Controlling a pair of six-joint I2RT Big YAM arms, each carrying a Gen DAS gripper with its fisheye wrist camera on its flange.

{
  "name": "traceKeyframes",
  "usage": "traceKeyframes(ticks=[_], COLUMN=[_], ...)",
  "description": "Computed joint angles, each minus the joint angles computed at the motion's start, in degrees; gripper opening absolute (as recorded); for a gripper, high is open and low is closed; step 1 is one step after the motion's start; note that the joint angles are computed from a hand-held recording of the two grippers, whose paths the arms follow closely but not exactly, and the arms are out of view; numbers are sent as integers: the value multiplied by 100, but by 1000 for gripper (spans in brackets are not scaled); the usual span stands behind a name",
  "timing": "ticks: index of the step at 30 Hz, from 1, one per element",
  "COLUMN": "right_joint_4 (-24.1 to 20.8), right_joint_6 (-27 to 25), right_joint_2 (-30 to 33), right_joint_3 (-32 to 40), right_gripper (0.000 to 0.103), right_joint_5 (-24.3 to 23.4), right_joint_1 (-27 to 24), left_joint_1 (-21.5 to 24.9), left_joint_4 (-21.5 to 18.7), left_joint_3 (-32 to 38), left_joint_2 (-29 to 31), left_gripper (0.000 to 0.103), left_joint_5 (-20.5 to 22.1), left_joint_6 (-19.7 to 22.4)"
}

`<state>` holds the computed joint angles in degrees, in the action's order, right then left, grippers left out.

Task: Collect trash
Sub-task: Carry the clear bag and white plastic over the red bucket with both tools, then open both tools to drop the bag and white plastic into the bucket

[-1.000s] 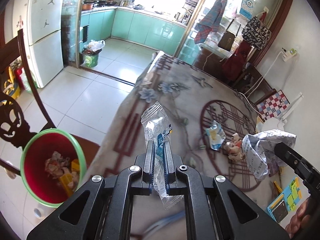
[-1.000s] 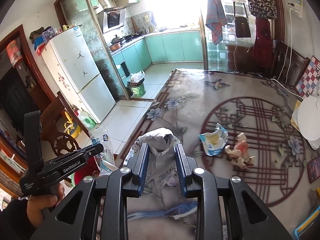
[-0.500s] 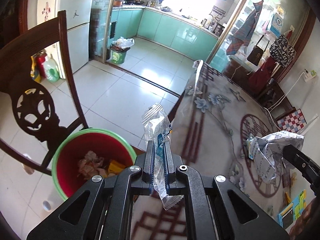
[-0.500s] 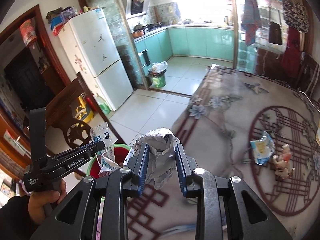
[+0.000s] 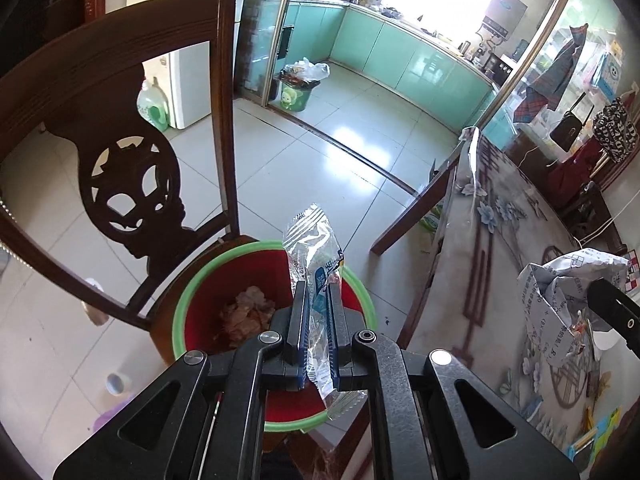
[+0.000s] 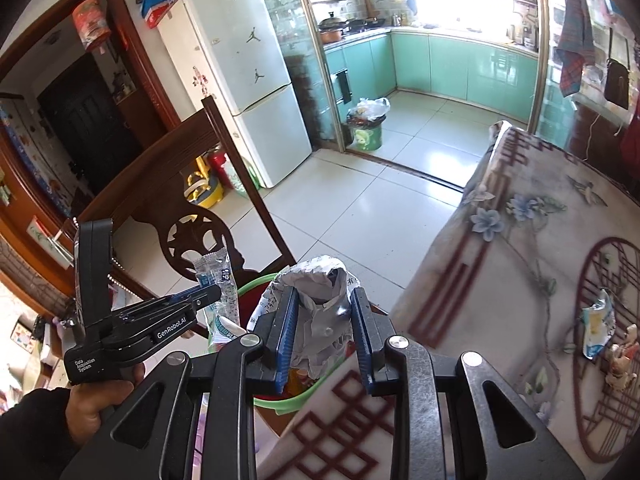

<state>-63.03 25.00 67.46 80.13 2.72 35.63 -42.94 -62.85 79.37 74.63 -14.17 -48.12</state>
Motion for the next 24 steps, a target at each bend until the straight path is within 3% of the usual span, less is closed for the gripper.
traceKeyframes(ticks=[11, 15, 17, 19, 24], right_joint_4=[220, 363, 479, 664, 671], right_joint_6=[0, -41, -37, 0, 42], right_joint_2=[818, 999, 999, 948, 584], right_joint_3=[-111, -186, -233, -315, -525], right_gripper=[26, 39, 48, 63, 63], right_joint_5=[-1029, -1170, -1142, -1192, -1084], right_joint_1=[138, 218, 232, 217, 57], left_joint_1=[390, 435, 406, 396, 319], left_joint_4=[-248, -263, -235, -312, -277], left_joint_3=[-301, -422, -455, -415, -286], left_joint_2=[-39, -146, -237, -235, -241], left_gripper=[10, 68, 69, 70, 70], left_joint_5=[241, 113, -42, -150, -95], left_joint_6=[40, -169, -164, -95, -175])
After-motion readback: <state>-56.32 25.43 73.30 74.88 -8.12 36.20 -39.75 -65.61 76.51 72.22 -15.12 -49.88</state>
